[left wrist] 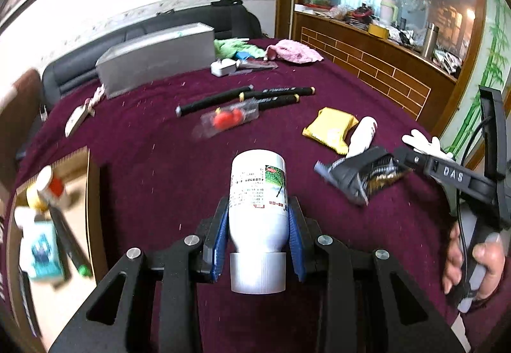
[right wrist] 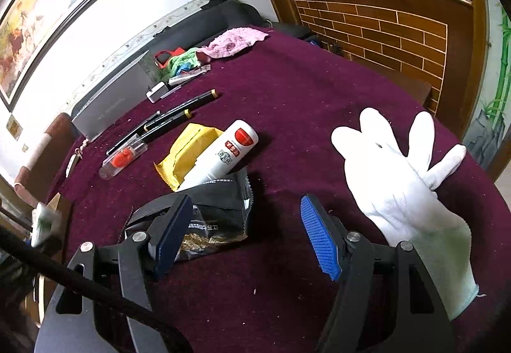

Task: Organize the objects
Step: 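Lift the white bottle with the left gripper while the right gripper grasps the yellow packet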

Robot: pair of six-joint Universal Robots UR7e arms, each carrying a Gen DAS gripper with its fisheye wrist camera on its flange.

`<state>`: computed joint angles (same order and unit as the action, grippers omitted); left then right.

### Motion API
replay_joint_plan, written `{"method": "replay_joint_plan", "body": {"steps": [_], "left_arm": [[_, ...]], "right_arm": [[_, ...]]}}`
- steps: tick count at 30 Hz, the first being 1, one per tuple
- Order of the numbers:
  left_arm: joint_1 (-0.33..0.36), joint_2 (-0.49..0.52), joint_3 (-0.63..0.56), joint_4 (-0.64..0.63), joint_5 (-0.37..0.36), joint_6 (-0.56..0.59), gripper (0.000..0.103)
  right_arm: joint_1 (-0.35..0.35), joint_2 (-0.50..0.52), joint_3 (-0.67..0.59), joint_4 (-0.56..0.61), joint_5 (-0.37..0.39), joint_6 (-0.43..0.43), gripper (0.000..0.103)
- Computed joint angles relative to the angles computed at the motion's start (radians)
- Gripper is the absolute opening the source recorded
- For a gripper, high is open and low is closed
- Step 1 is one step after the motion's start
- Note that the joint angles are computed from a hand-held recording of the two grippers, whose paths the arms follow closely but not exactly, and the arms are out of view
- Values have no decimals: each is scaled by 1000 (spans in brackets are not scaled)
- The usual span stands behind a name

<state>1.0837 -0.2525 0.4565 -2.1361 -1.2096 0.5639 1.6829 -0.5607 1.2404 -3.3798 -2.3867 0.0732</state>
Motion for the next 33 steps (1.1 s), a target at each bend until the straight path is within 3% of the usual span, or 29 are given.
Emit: {"method": "replay_joint_plan", "body": {"steps": [3, 8, 11, 15, 17, 21, 26, 33], "left_arm": [[13, -17, 34, -12, 1, -22, 29], [27, -21, 53, -14, 0, -34, 29], [31, -23, 69, -27, 13, -37, 29], [36, -2, 39, 4, 24, -58, 29], [40, 13, 13, 27, 28, -72, 29], [48, 58, -87, 113, 18, -106, 29], [49, 68, -109, 127, 10, -112, 29], [52, 77, -133, 144, -4, -130, 29]], "right_arm": [[13, 2, -11, 24, -37, 0, 70], [25, -43, 11, 65, 28, 61, 70], [20, -63, -17, 160, 109, 113, 70], [-11, -64, -110, 367, 285, 216, 70], [-21, -37, -177, 445, 318, 248, 70], [-21, 48, -361, 638, 196, 294, 70], [-22, 140, -561, 796, 96, 313, 70], [-27, 313, -932, 1147, 4, 402, 69]]}}
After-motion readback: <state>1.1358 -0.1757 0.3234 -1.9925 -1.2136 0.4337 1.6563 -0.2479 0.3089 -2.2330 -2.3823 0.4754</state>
